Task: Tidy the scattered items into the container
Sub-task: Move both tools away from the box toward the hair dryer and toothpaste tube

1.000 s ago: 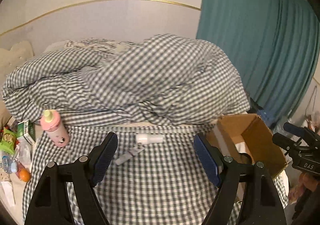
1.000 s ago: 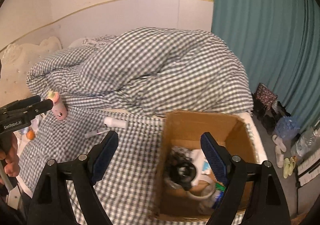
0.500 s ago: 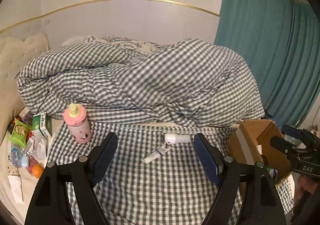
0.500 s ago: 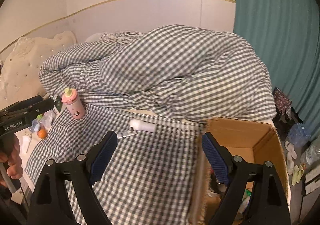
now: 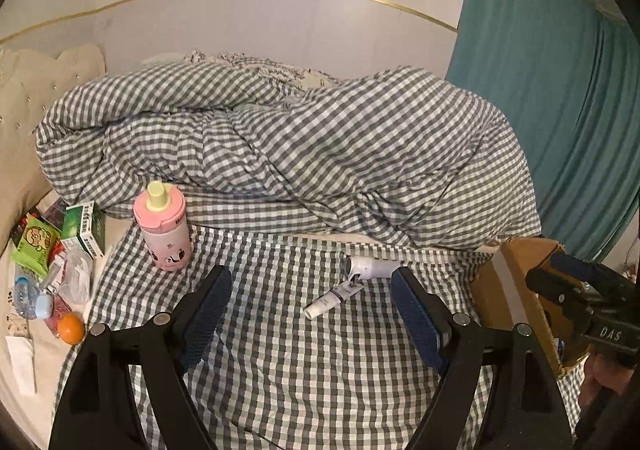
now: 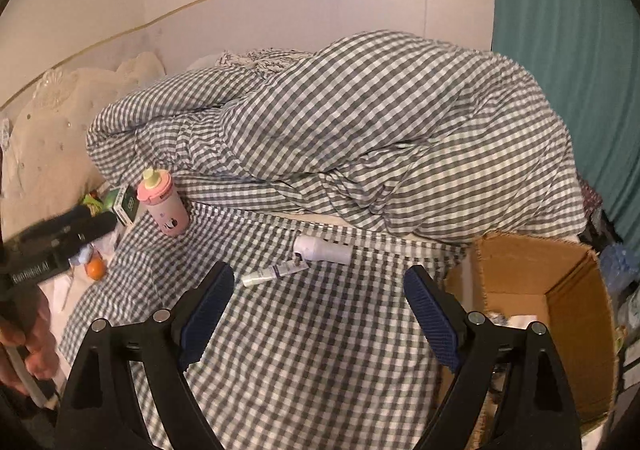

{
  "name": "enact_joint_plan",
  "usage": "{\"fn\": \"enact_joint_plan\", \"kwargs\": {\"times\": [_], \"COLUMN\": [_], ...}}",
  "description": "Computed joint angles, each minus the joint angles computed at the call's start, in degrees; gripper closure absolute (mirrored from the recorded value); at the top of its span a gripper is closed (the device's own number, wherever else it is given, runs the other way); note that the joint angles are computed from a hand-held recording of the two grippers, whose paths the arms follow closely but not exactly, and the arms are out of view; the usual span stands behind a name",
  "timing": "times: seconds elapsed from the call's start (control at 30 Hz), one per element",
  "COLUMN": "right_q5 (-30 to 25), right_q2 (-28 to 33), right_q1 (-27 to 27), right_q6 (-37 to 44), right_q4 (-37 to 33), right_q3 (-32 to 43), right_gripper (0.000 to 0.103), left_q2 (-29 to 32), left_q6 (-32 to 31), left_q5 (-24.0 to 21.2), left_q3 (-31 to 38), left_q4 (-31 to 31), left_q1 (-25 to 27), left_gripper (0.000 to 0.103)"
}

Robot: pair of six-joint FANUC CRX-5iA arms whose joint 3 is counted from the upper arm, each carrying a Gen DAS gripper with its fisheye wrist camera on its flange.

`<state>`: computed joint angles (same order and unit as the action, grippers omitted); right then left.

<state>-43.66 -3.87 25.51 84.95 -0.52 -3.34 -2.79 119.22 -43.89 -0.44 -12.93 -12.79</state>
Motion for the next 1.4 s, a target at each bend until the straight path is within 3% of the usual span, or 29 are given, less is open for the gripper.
{"fn": "enact_joint_plan", "kwargs": {"times": [0.23,0.83,0.9,1.4], "right_q5": [-0.3,-2.1,-2.2,-2.7], "right_q2": [3.7,15.9,17.3,28.1], "right_q1": [-0.5,-3.3,-3.5,-3.3], "right_q6": [-0.1,2.4,2.9,4.0], "right_q4": [-1.9,-7.1,-7.8,-7.5], "right_q3": [1.6,10.4,11.4,18.4], "right_gripper": [0.016,0.015,0.015,0.015], "left_q2": [1.4,10.6,11.7,19.8], "left_q6": [-1.0,-6.4,-8.0,-16.6], "left_q5": [2.4,5.0,6.4,10.6], "left_q3": [-2.0,0.7,0.2,0.6], "left_q4": [1.3,4.2,5.6,10.9], "left_q1": [1.1,2.6,3.0,4.4], "left_gripper": [0.016,0.012,0.006,0.005]}}
